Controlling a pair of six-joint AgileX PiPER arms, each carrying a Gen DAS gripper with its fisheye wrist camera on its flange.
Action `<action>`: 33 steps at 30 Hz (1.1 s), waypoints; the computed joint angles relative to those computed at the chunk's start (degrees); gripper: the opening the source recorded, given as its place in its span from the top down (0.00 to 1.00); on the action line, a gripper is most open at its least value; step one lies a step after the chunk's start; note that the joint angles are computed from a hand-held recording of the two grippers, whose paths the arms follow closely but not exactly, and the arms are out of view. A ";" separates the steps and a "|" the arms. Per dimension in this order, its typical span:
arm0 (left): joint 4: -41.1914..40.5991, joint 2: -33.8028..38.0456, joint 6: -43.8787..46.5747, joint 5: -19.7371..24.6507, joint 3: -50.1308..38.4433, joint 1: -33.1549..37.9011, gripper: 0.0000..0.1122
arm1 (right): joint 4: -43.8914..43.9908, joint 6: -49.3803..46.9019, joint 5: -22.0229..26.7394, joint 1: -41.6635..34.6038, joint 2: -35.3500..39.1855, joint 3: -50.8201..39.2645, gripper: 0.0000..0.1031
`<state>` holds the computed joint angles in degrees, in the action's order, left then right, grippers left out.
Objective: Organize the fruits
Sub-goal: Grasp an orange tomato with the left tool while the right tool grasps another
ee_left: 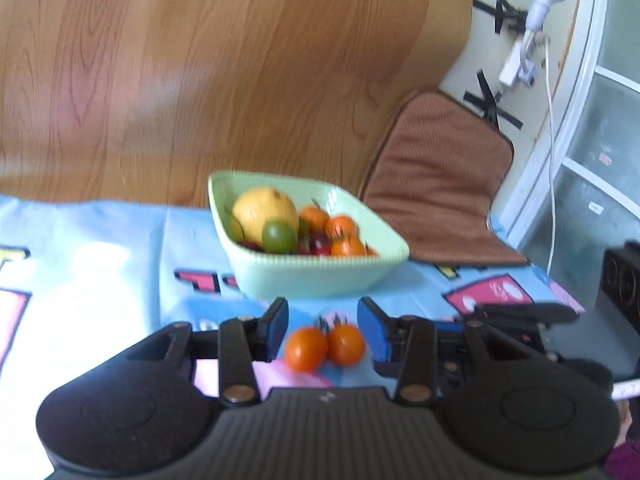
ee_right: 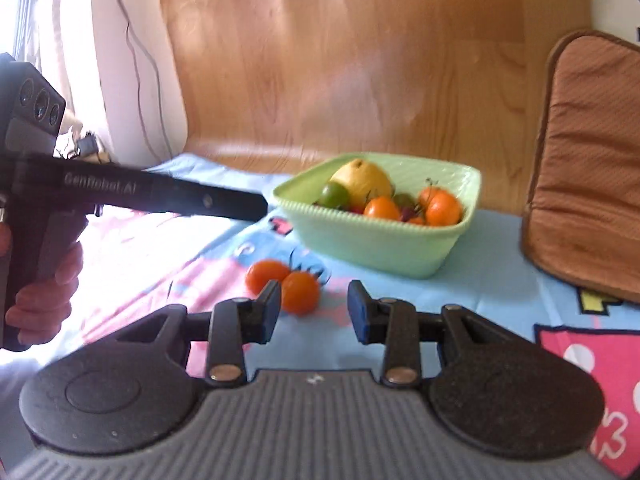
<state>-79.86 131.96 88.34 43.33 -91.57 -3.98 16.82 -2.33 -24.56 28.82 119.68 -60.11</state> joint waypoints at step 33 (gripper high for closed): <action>-19.15 -17.61 25.95 2.47 41.09 5.61 0.75 | 21.21 -4.17 -13.61 18.48 -9.46 22.08 0.70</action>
<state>-99.01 114.35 114.29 45.81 -50.48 1.63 38.03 -6.50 -38.17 47.30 110.22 -38.03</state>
